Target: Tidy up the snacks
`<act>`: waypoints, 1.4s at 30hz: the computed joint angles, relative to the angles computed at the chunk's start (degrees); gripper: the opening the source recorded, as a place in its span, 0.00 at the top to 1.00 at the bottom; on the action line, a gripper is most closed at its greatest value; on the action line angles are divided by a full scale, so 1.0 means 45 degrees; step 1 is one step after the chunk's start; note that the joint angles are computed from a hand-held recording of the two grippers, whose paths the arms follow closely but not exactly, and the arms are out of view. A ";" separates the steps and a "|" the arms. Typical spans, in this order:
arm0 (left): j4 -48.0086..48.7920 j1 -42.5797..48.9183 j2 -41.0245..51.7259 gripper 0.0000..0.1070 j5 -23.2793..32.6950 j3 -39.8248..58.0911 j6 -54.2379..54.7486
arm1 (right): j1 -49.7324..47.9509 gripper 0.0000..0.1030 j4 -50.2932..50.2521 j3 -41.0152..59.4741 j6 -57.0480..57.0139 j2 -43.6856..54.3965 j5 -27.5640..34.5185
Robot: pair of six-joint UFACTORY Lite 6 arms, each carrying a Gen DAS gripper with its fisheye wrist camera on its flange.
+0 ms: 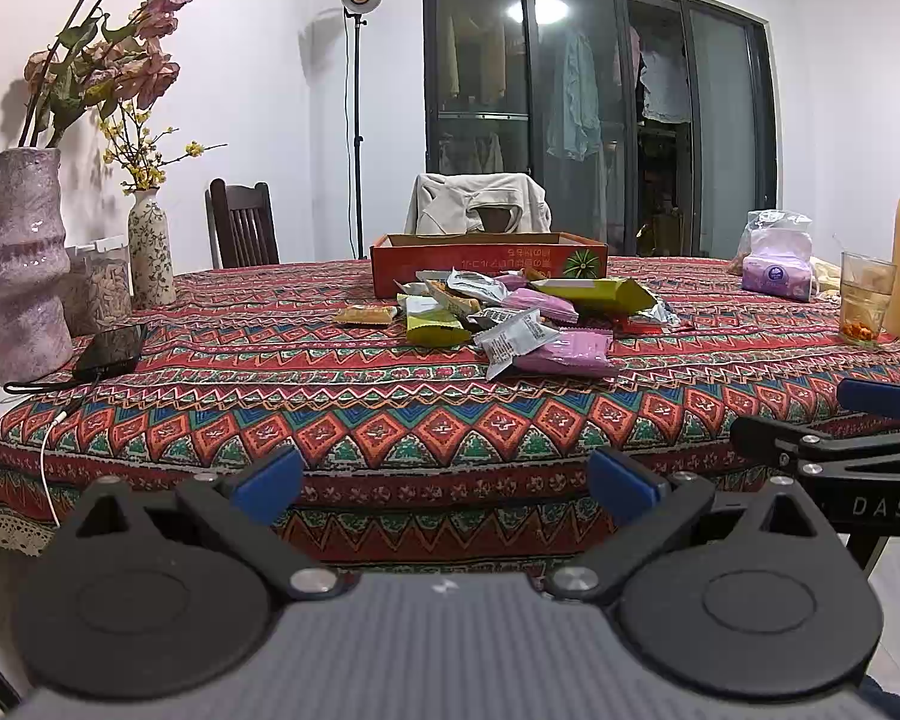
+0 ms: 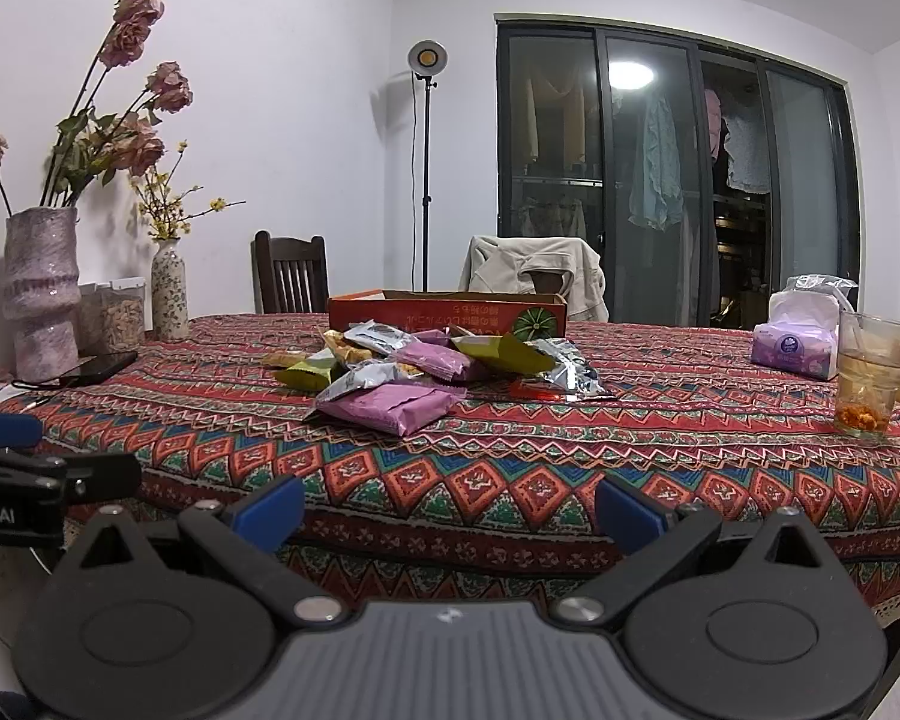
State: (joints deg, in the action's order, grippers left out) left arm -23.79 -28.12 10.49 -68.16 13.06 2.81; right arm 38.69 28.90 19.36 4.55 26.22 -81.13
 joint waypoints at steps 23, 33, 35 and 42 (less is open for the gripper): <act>0.2269 0.2447 0.0102 0.04 0.1317 0.0975 -0.0161 | -0.0463 0.00 -0.0146 0.0017 -0.0300 -0.0154 -0.0050; 0.4123 0.3192 0.3741 0.04 0.4946 0.7713 0.0321 | -0.3766 0.00 -0.2966 0.3303 -0.1779 0.1137 0.1910; 0.4157 0.3015 0.4852 0.04 0.6063 0.9578 0.0165 | -0.4225 0.00 -0.3478 0.4254 -0.1793 0.1574 0.2607; 0.8211 0.3368 0.7933 0.05 0.9925 1.5386 -0.4667 | -0.5224 0.00 -0.5214 0.6399 -0.1620 0.2474 0.4609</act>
